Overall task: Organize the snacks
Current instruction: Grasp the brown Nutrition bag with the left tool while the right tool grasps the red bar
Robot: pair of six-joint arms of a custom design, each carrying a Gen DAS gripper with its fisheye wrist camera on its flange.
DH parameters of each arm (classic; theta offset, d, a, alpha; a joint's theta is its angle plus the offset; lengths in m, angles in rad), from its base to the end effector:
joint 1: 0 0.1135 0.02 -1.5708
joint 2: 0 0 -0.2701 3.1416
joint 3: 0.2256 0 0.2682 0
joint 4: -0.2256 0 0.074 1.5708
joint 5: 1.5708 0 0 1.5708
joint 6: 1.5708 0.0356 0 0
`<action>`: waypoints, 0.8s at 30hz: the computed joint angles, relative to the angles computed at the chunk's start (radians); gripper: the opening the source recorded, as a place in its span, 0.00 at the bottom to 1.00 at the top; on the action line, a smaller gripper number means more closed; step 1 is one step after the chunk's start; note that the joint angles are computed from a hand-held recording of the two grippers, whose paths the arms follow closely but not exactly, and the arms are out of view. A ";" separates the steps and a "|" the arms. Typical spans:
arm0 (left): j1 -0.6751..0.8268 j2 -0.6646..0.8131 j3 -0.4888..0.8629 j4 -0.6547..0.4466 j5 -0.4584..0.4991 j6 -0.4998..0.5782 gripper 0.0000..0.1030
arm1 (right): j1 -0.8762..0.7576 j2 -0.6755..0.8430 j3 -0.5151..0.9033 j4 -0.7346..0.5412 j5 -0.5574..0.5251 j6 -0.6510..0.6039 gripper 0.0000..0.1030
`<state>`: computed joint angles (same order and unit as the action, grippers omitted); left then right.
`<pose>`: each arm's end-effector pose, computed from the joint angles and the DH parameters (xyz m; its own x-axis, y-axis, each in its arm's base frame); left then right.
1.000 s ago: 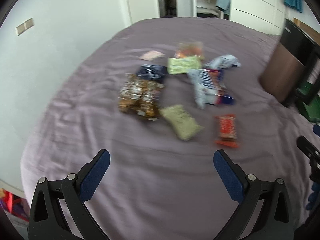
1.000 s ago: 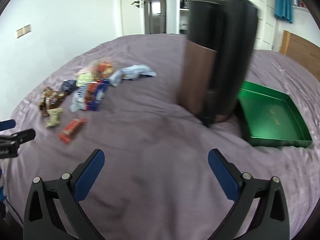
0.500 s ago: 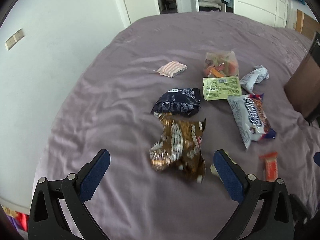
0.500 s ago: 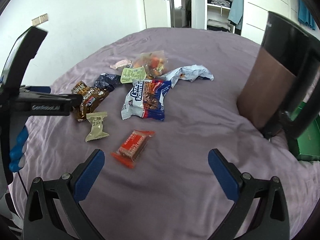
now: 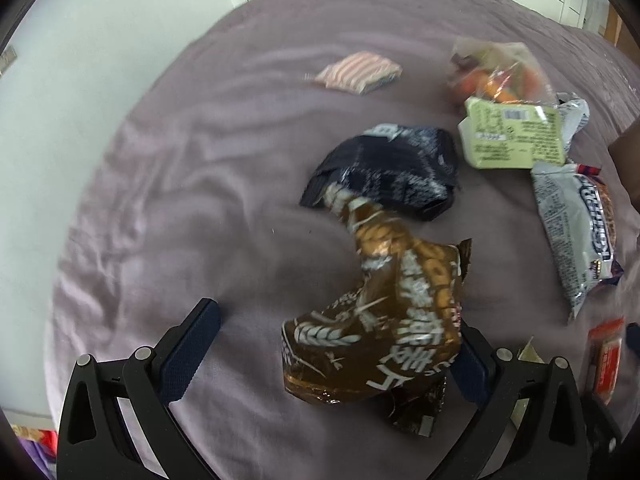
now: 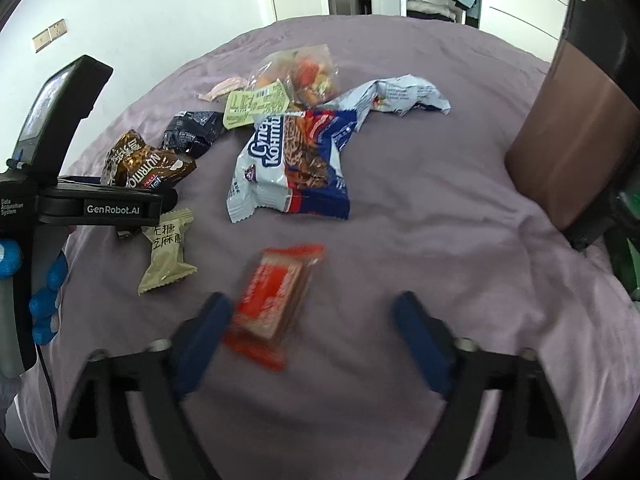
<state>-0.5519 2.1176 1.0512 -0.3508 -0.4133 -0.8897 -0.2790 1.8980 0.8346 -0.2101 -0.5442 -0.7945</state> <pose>0.3103 -0.1743 0.0390 -0.8622 -0.3046 -0.4047 -0.3844 0.9138 0.1310 0.3097 -0.0695 0.0701 -0.7081 -0.4321 -0.5584 -0.5929 0.7934 0.1378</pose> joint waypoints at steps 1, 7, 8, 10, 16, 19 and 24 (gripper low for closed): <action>0.007 0.001 -0.006 0.014 0.012 0.009 0.99 | 0.007 0.004 0.005 -0.002 0.001 0.002 0.84; 0.057 0.006 -0.024 0.061 0.086 0.067 0.99 | 0.018 0.021 0.038 -0.033 -0.021 -0.007 0.24; 0.068 0.006 -0.025 0.064 0.096 0.077 0.99 | 0.020 0.025 0.045 -0.039 -0.023 -0.011 0.15; 0.105 0.010 -0.016 0.067 0.121 0.116 0.99 | 0.027 0.036 0.059 -0.049 -0.027 -0.014 0.09; 0.129 -0.002 0.025 0.031 0.126 0.175 0.81 | 0.024 0.064 0.092 -0.080 -0.061 -0.041 0.00; 0.127 -0.020 0.037 0.018 0.123 0.202 0.57 | 0.018 0.082 0.109 -0.095 -0.079 -0.058 0.00; 0.125 -0.020 0.043 0.018 0.099 0.220 0.45 | 0.010 0.105 0.133 -0.114 -0.114 -0.079 0.00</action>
